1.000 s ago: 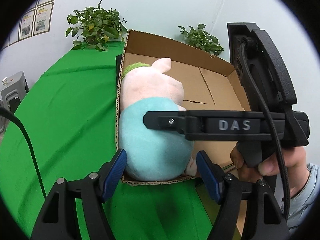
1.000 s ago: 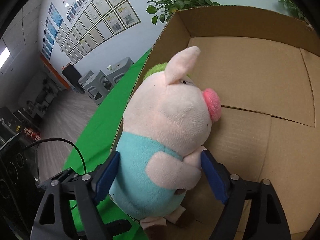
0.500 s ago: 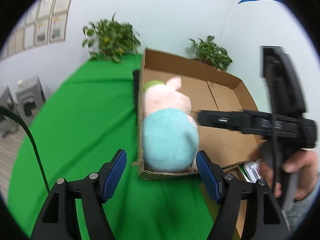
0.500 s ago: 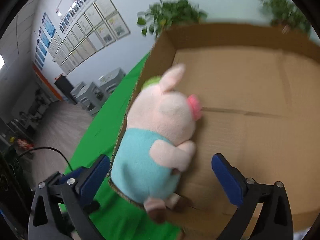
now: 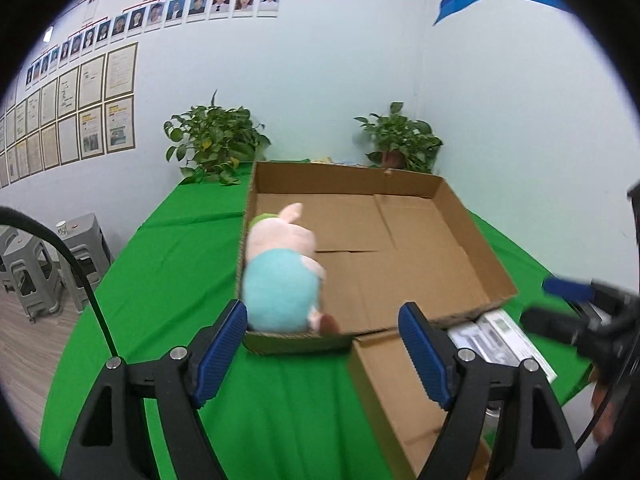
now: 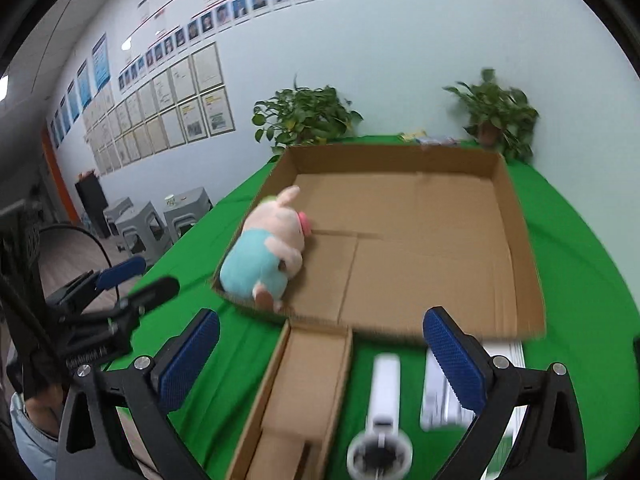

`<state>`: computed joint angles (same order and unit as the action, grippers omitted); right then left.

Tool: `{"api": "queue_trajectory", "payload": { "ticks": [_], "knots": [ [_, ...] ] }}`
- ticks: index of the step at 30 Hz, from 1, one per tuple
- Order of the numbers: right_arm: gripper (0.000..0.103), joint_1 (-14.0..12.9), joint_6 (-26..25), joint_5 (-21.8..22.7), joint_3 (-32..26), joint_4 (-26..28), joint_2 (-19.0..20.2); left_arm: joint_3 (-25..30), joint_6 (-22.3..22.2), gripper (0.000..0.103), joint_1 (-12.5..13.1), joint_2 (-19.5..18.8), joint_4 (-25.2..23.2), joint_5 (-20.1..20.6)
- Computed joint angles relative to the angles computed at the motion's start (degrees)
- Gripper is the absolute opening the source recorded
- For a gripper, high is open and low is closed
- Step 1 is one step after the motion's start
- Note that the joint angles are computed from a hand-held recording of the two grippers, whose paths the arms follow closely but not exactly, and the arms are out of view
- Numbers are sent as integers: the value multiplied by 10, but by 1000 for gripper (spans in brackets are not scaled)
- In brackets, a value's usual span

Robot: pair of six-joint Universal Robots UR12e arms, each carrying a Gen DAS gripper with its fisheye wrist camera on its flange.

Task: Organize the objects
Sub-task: 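Withdraw the right gripper and move the left gripper to the narrow tray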

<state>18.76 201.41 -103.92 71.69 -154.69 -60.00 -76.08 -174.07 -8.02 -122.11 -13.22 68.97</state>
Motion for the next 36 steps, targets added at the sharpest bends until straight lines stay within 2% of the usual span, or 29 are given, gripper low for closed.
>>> {"api": "queue_trajectory", "payload": {
  "ticks": [4,9,11,12,13,14,15,16,17,20,21,22,23,24,25,28,33,34,36],
  "knots": [
    [103,5,30,9,65,-1,-36,-31,5,78,-7,21,15,2],
    [102,18,32,-14,101,-28,-48,-55,3,78,-14,37,36,10],
    [99,25,24,-36,114,-51,-53,-61,-4,78,-15,40,40,12],
    [91,28,21,-42,120,-60,-56,-64,-8,75,-15,41,38,10],
    [73,28,19,-41,122,-64,-57,-65,-10,59,-15,41,37,9],
    [60,30,17,-47,124,-64,-58,-66,-8,42,-16,41,31,8],
    [34,33,14,-59,124,-60,-59,-66,0,2,-17,41,22,10],
    [17,36,8,-76,122,-54,-58,-66,2,3,-19,40,20,18],
    [17,40,3,-90,121,-51,-57,-66,1,3,-20,39,22,20],
    [19,41,-4,-91,122,-55,-58,-69,-1,3,-21,35,48,18],
    [35,42,-3,-97,120,-52,-57,-69,-2,16,-22,34,57,28],
    [53,42,1,-104,120,-47,-57,-67,-3,53,-24,33,61,41],
    [92,41,6,-108,120,-49,-57,-66,-7,74,-24,31,64,43],
    [102,39,9,-105,124,-62,-59,-67,-15,93,-23,30,74,38],
    [102,37,11,-102,127,-76,-59,-68,-24,93,-20,28,84,29],
    [102,31,21,-99,124,-60,-60,-55,-28,93,-18,23,44,26],
    [102,22,13,-88,128,-53,-59,-42,-15,93,-18,14,16,19],
    [102,19,10,-81,130,-57,-59,-39,-12,93,-18,12,10,14],
    [102,9,8,-34,142,-72,-64,-35,-11,93,-17,9,-3,2]
  ]
}}
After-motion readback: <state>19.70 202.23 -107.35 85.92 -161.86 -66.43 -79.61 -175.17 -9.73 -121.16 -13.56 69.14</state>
